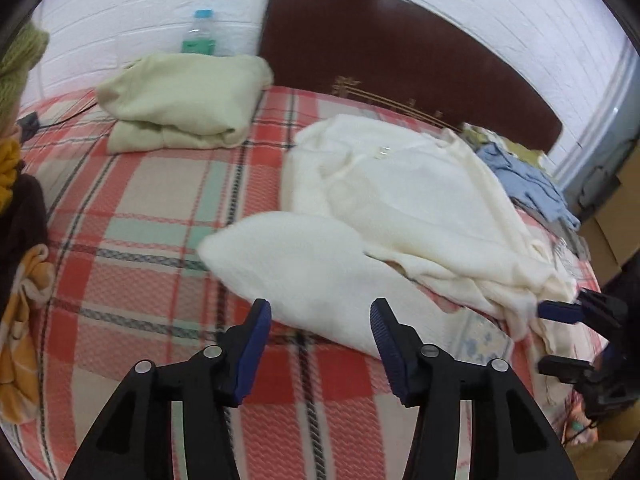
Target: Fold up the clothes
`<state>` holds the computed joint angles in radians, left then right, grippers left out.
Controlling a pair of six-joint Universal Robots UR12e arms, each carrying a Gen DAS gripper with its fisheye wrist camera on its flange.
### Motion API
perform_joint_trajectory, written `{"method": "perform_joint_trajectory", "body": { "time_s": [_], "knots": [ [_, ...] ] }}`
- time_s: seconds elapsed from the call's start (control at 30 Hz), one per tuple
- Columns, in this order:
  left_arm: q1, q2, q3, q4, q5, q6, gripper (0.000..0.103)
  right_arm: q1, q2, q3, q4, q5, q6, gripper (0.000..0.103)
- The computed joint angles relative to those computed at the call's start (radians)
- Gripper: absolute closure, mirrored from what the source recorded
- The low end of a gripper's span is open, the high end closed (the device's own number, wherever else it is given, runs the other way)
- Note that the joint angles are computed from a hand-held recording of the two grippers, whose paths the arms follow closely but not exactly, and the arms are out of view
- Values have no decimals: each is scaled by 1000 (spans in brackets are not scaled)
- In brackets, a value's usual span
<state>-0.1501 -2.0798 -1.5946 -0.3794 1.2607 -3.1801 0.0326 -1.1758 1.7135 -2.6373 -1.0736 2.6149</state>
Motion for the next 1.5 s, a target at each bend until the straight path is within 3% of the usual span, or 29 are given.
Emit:
{"method": "perform_joint_trajectory", "body": {
  "time_s": [0.1,0.13,0.17,0.23,0.37,0.57,0.67,0.7,0.73,0.8,0.97,1.1,1.27,1.3,1.4,1.43,1.5],
  "knots": [
    [-6,5,-12,11,-37,52,42,23,45,-45,66,-4,15,49],
    [-6,6,-14,9,-43,61,42,31,59,-62,90,-17,23,66],
    [-6,6,-16,9,-47,67,42,34,68,-73,103,-13,34,70],
    [5,11,-24,16,-59,64,42,31,79,-92,123,58,53,94],
    [36,37,-54,68,-75,43,42,34,100,-150,189,202,90,95],
    [87,107,-138,233,-86,21,41,68,175,-275,292,447,141,96],
    [95,133,-171,287,-77,29,39,98,206,-333,371,474,113,92],
    [96,139,-180,299,-73,37,37,109,211,-342,375,443,114,82],
    [95,143,-186,307,-65,45,32,119,214,-348,373,409,116,62],
    [91,143,-190,303,-58,71,31,128,194,-316,305,307,110,49],
    [65,102,-157,232,-63,119,31,88,120,-199,168,165,99,49],
    [27,51,-107,157,-35,177,31,54,42,-82,-5,-77,116,49],
    [-6,-10,-37,90,-18,221,31,47,20,-53,16,-324,67,50],
    [-10,-22,-21,79,-9,221,31,48,26,-57,28,-364,59,54],
    [-11,-45,12,55,-6,211,31,38,45,-63,25,-360,54,62],
    [-9,-50,21,44,-10,207,31,37,48,-66,25,-348,60,75],
    [-5,-56,32,29,-17,206,32,34,47,-76,55,-313,78,90]
  ]
}}
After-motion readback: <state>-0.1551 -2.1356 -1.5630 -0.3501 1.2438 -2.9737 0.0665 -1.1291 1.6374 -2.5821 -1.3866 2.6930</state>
